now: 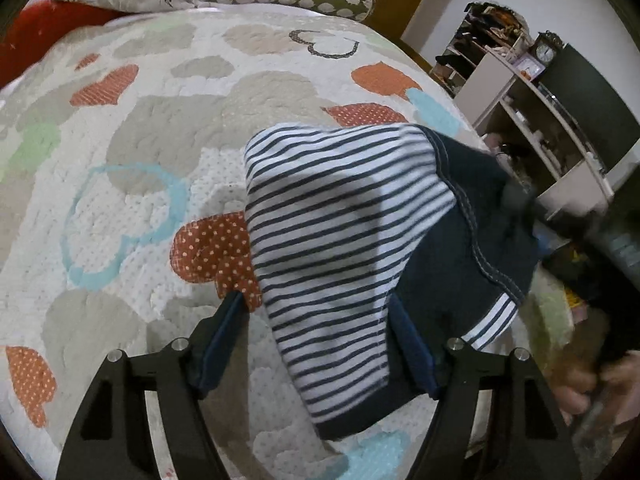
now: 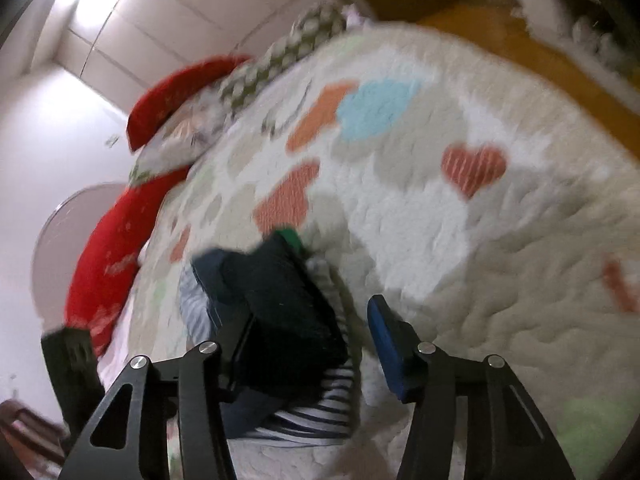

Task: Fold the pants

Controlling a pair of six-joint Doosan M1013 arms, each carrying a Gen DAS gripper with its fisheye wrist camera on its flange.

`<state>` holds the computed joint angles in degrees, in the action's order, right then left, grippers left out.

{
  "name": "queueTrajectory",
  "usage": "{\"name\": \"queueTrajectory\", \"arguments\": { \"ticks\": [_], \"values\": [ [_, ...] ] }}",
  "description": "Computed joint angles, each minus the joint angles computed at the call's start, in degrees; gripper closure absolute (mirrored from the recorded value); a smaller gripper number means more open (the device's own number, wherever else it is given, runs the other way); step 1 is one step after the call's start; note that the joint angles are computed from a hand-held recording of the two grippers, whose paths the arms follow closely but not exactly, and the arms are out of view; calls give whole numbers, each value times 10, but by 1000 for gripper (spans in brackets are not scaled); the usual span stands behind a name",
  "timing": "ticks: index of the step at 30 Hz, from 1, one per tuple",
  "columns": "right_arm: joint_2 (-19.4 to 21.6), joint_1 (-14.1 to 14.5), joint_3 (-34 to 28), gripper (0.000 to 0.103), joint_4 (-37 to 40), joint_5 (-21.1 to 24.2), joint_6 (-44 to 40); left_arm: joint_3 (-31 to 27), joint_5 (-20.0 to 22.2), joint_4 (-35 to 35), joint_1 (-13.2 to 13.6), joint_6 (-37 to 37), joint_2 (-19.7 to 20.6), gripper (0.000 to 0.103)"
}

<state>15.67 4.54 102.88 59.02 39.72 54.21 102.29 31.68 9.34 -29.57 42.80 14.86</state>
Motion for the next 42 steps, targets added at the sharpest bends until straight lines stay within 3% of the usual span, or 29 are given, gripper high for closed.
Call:
{"name": "queueTrajectory", "arguments": {
  "ticks": [2, 4, 8, 10, 11, 12, 14, 15, 18, 20, 22, 24, 25, 31, 34, 37, 39, 42],
  "values": [
    [-19, 12, 9, 45, 46, -36, -57, 4, -5, 10, -2, -15, -1, 30],
    [-26, 20, 5, 45, 102, -26, -128, 6, -8, 12, -2, -22, -2, 30],
    [3, 30, -30, 45, 140, 57, -159, 8, -7, 51, -9, -61, -2, 30],
    [50, 29, -70, 45, 126, 158, -106, 8, -4, 66, -13, -74, -2, 30],
    [66, 29, -81, 47, 117, 181, -77, 8, -4, 68, -13, -75, -1, 30],
    [77, 28, -85, 56, 107, 185, -48, 9, -5, 69, -14, -76, -2, 29],
    [84, 12, -75, 77, 130, 181, -30, 12, -11, 58, -12, -63, -4, 28],
    [83, 6, -71, 80, 137, 179, -25, 12, -14, 46, -10, -51, -5, 27],
    [58, -2, -54, 83, 106, 118, -27, 5, 1, -23, 1, 12, -9, 27],
    [42, -2, -44, 81, 94, 95, -32, 5, -2, -59, 7, 44, -18, 28],
    [22, 1, -33, 79, 78, 59, -41, 9, -12, -44, 7, 35, -33, 28],
    [7, 5, -25, 66, 48, 19, -43, 8, -15, -5, 4, 3, -42, 28],
    [1, 6, -20, 66, 48, 4, -46, 6, -18, -1, 5, -1, -44, 28],
    [-23, 2, 19, 66, 103, -15, -123, -44, 9, -14, 13, 21, -9, 28],
    [-32, 13, 33, 66, 62, -40, -132, -67, 27, -50, 13, 58, 17, 28],
    [-28, 19, 35, 67, -10, -56, -82, -90, 65, -77, 15, 77, 45, 28],
    [-21, 16, 30, 66, -48, -50, -43, -89, 68, -50, 9, 50, 44, 28],
    [-21, -5, 34, 66, 13, -23, -67, -73, 58, -22, -3, 25, 22, 28]
  ]
}}
